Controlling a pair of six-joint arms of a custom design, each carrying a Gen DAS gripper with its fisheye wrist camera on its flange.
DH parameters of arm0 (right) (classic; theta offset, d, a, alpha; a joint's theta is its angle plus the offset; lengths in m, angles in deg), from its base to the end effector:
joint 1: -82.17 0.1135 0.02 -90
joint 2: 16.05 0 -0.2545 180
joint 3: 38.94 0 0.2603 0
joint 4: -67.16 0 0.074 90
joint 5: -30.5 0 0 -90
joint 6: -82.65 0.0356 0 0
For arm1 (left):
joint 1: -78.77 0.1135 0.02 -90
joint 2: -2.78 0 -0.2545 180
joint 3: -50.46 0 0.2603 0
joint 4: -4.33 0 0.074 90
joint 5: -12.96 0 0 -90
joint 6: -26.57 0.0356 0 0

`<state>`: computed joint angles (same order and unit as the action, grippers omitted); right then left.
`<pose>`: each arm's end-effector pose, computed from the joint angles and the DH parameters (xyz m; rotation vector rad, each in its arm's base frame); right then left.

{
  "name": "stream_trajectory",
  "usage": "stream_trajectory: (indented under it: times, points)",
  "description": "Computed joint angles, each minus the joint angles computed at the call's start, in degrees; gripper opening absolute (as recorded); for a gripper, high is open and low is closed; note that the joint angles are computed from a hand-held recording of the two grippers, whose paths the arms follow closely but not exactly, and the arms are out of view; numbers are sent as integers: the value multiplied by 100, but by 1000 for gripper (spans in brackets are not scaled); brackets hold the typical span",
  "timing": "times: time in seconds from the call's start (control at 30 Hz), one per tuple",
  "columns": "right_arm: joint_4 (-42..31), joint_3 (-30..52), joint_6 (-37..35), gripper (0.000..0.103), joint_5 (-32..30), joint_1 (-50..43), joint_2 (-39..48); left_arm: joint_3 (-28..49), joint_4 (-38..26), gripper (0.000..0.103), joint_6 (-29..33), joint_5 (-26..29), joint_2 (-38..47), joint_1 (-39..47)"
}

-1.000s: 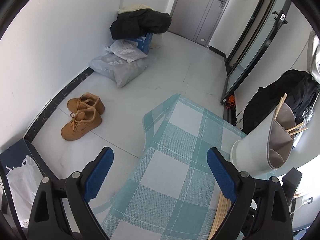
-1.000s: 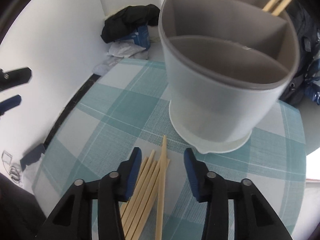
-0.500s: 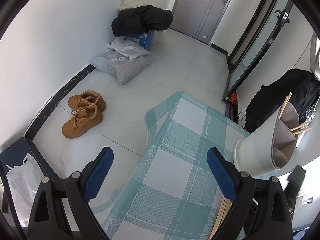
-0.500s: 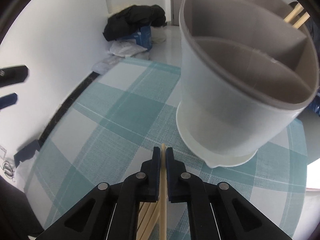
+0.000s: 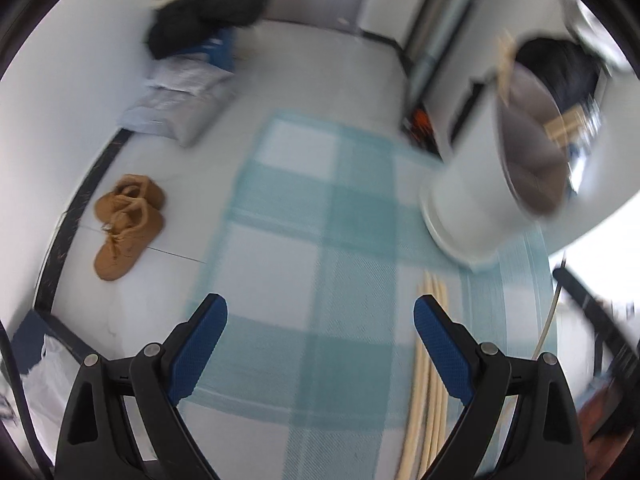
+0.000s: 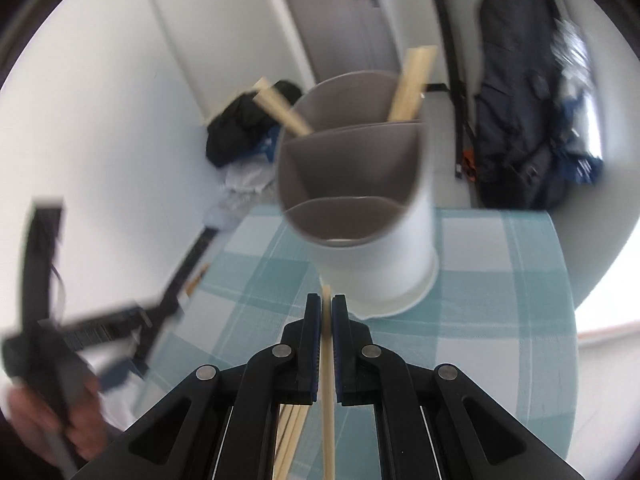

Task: Organize utensils
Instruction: 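Grasp a chopstick from the pile with the left tool while the right tool holds its chopstick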

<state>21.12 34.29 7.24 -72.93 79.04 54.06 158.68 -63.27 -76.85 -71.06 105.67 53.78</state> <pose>0.2729 -0.0066 0.2930 0.2398 2.3113 0.3728 0.3491 -0.1668 0.2889 0.3064 2.6795 -0.3520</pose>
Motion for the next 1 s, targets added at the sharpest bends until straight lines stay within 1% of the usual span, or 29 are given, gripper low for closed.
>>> stream_trajectory:
  times: [0.07, 0.2, 0.27, 0.3, 0.37, 0.43, 0.6, 0.67, 0.8, 0.9, 1.0]
  points:
    - [3, -154, 159, 5, -331, -354, -161, -19, -110, 92, 158, -17, 35, -160]
    - [351, -571, 666, 5, -828, -800, -326, -183, -250, 92, 463, -95, 52, -465]
    - [417, -745, 819, 5, -1143, -1135, -466, -291, -249, 92, 502, -253, -1, -551]
    - [424, -793, 861, 5, -1225, -1234, -511, -411, -160, 92, 511, -387, -60, -588]
    - [425, -857, 919, 5, -1406, -1446, -585, -428, -173, 92, 522, -535, -31, -649]
    - [425, -902, 999, 5, -1565, -1594, -672, -431, -210, 92, 524, -451, 10, -609]
    - [353, -955, 929, 5, -1676, -1773, -930, -325, -381, 92, 481, -498, 210, -594]
    - [332, -970, 898, 5, -1744, -1842, -992, -373, -293, 92, 470, -557, 168, -636]
    - [314, -989, 768, 5, -1711, -1889, -1105, -359, -290, 92, 479, -639, 183, -718]
    - [301, -989, 674, 5, -1673, -1873, -1158, -222, -399, 92, 407, -582, 273, -700]
    - [299, -987, 634, 5, -1644, -1863, -1190, -117, -447, 92, 353, -657, 367, -688]
